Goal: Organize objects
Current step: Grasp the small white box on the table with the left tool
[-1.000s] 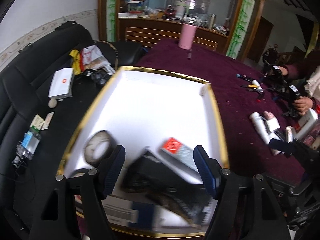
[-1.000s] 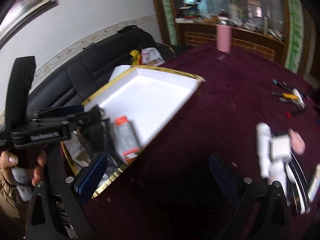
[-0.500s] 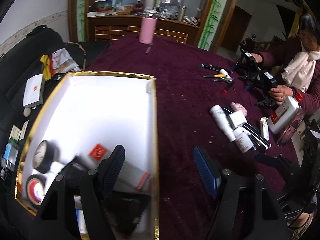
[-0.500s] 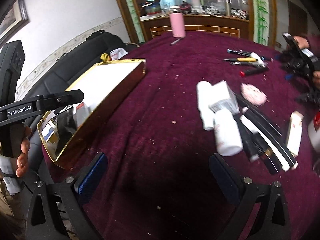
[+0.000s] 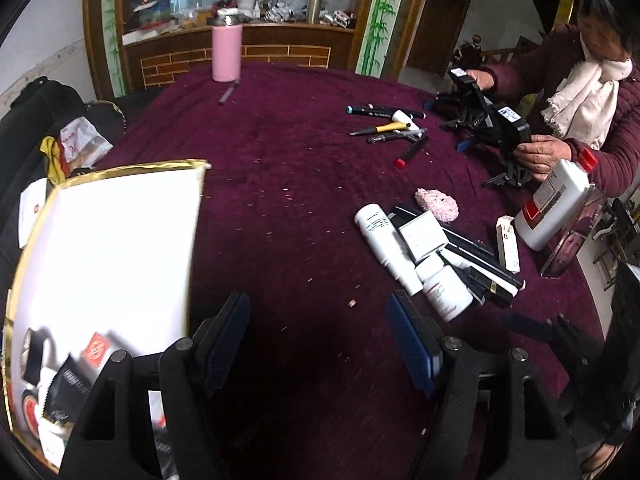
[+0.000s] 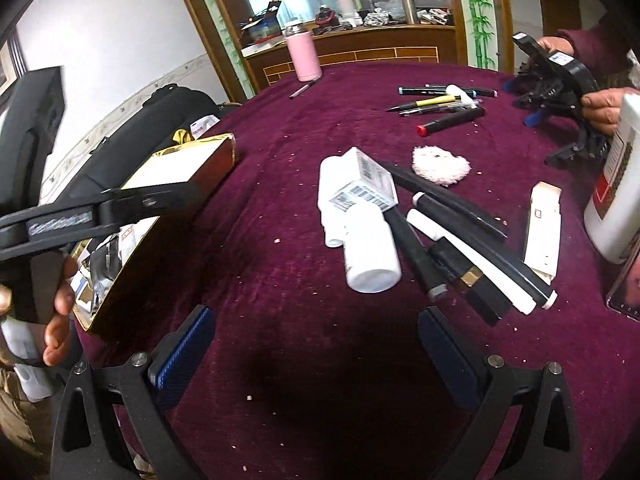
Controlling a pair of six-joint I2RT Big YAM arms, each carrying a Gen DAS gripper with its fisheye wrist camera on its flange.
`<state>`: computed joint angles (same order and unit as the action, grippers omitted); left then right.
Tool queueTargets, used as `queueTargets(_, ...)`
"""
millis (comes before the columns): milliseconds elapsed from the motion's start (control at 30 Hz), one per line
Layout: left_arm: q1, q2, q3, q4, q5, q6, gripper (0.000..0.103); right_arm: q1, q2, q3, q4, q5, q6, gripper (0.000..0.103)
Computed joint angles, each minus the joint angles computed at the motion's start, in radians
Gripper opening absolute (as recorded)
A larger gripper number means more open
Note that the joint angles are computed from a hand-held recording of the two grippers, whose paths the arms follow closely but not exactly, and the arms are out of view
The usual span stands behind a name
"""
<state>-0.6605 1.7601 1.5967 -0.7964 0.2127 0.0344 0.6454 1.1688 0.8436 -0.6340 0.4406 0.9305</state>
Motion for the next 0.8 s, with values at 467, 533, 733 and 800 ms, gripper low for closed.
queueTargets(467, -0.054, 0.206, 0.263, -0.120, 0.021, -0.128, 0.070, -0.012, -0.033, -0.030, -0.003, -0.003, 0.016, 0.103)
queueTargets(533, -0.074, 0.196, 0.255, -0.096, 0.022, -0.104, 0.070, -0.019, -0.037, -0.035, -0.004, -0.009, 0.023, 0.103)
queueTargets(733, -0.127, 0.237, 0.310, -0.142, -0.008, -0.052, 0.070, -0.030, -0.046, -0.050, 0.006, -0.019, 0.039, 0.103)
queueTargets(800, -0.133, 0.258, 0.330, -0.158, -0.018, -0.062, 0.070, -0.029, -0.048, -0.051, 0.007, -0.018, 0.039, 0.103)
